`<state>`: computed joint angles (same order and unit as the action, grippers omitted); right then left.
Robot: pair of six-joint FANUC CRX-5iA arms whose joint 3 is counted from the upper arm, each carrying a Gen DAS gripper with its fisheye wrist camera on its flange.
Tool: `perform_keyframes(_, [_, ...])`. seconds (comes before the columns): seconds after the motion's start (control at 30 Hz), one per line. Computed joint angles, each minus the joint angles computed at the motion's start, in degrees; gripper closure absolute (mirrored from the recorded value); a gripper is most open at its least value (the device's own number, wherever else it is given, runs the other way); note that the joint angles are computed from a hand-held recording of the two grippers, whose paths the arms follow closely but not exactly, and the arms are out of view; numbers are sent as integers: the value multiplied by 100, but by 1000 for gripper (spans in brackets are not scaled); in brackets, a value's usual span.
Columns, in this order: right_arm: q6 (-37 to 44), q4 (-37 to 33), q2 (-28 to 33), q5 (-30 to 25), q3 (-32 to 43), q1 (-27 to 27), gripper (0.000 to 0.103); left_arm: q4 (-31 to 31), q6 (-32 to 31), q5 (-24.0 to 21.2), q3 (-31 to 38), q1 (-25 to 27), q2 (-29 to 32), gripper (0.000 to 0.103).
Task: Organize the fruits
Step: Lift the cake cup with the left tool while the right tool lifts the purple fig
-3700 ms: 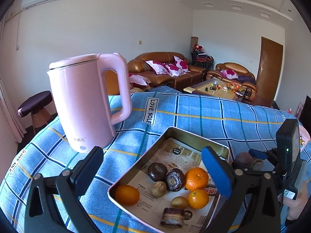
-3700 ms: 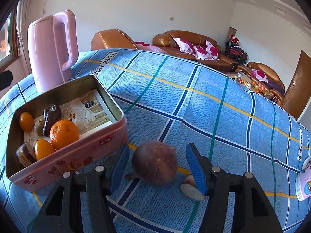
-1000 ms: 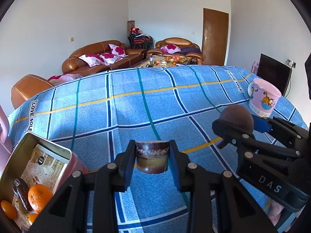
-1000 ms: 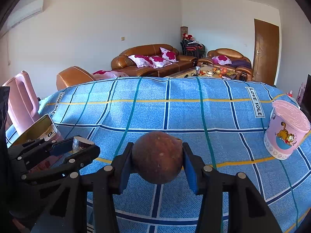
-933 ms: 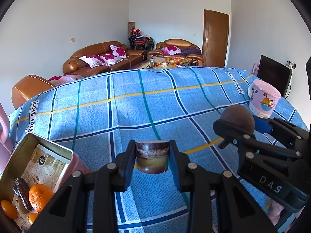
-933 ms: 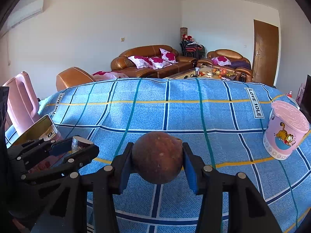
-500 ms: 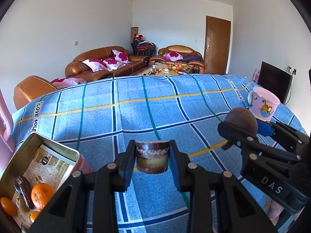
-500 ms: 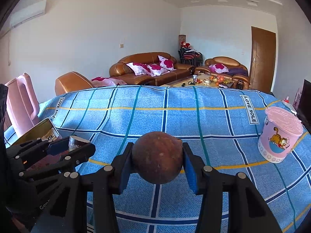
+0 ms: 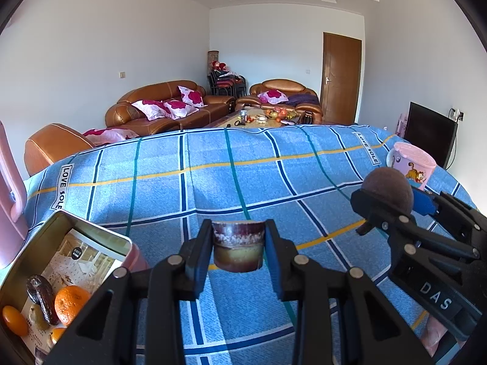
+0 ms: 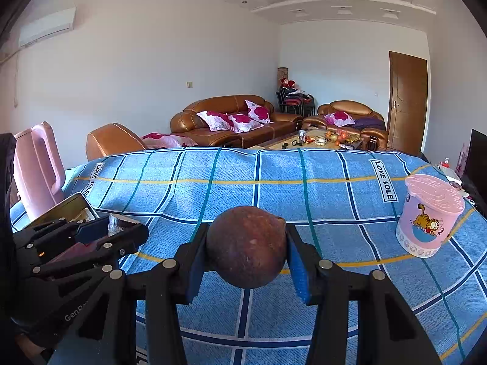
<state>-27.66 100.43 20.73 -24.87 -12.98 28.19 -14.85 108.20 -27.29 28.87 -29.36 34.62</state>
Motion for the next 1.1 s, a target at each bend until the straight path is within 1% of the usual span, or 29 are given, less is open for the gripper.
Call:
perform_keyframes(0.23, [-283, 431, -27, -109, -61, -25, 53, -240, 220, 191, -138, -30, -110, 68])
perform_keyframes(0.4, [-473, 629, -51, -145, -102, -54, 53, -366, 346, 232, -182, -50, -155, 68])
perform_keyframes(0.63, [-736, 959, -89, -229, -172, -84, 53, -587, 567, 401, -293, -63, -241, 68])
perform_keyframes(1.1, [-1153, 1449, -193, -418, -337, -87, 53, -991, 956, 640, -473, -98, -387, 68])
